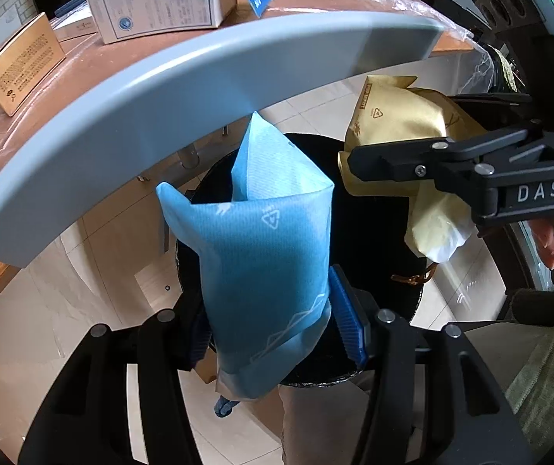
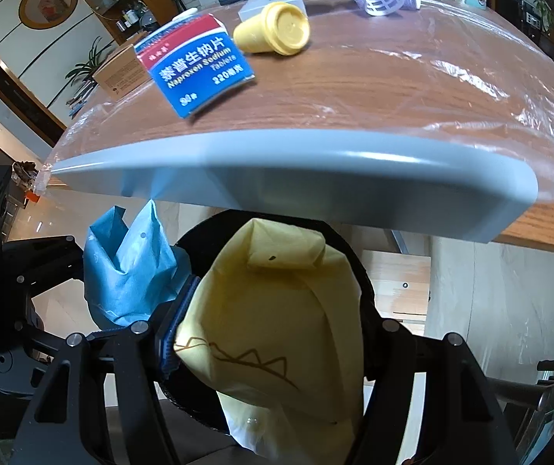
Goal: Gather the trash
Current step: 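Open both tools over the black bin to drop the bags, then move both tools back over the table toward the box and paper wad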
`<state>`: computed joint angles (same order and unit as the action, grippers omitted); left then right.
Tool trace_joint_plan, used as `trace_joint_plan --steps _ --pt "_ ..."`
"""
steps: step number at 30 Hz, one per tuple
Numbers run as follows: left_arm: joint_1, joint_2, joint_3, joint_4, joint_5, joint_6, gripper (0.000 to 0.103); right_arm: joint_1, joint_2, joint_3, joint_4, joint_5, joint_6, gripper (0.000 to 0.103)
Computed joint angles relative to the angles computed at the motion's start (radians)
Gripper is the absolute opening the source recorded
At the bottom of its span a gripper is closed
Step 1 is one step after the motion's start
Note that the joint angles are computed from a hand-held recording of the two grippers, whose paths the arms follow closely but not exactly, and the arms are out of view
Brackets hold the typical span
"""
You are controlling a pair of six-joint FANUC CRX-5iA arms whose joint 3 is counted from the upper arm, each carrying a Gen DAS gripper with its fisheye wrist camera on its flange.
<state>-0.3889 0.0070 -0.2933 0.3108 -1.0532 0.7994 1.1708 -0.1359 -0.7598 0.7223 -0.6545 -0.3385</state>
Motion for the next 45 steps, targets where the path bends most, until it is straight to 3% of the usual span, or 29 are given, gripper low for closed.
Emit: trace_joint_plan --steps 10,12,15,18,25,31,33,37,40,43,45 --pt "-0.009 0.025 0.005 -0.019 0.003 0.005 0.056 0.008 0.029 0.024 -0.039 -0.009 0.023 0.067" --pt "-0.016 0.032 0.012 -0.032 0.004 0.014 0.062 0.010 0.041 0.038 -0.056 -0.021 0.037 0.068" --pt "-0.029 0.036 0.026 -0.063 0.015 0.038 0.067 0.012 0.051 0.047 -0.067 -0.036 0.039 0.081" --pt "-0.023 0.038 0.023 -0.054 0.020 0.035 0.070 0.015 0.051 0.046 -0.065 -0.045 0.028 0.083" --pt "-0.005 0.016 0.016 -0.036 0.022 0.024 0.071 0.054 0.024 0.058 -0.018 -0.148 0.019 0.083" --pt "0.065 -0.058 -0.014 0.078 -0.002 -0.060 0.073 0.086 -0.026 0.078 0.087 -0.296 0.042 0.090" --pt "0.087 -0.092 -0.027 0.138 -0.001 -0.094 0.083 0.074 -0.058 0.069 0.084 -0.263 0.039 0.095" --pt "0.145 -0.133 -0.033 0.274 -0.004 -0.138 0.089 0.056 -0.112 0.054 0.145 -0.246 0.030 0.095" --pt "0.163 -0.148 -0.021 0.304 0.056 -0.120 0.090 0.057 -0.096 0.100 0.178 -0.340 0.065 0.096" --pt "0.152 -0.142 0.005 0.279 0.166 -0.064 0.093 0.012 -0.097 0.112 0.219 -0.339 0.078 0.096" --pt "0.138 -0.112 0.051 0.195 0.233 0.014 0.093 -0.048 -0.068 0.153 0.208 -0.322 0.115 0.096"
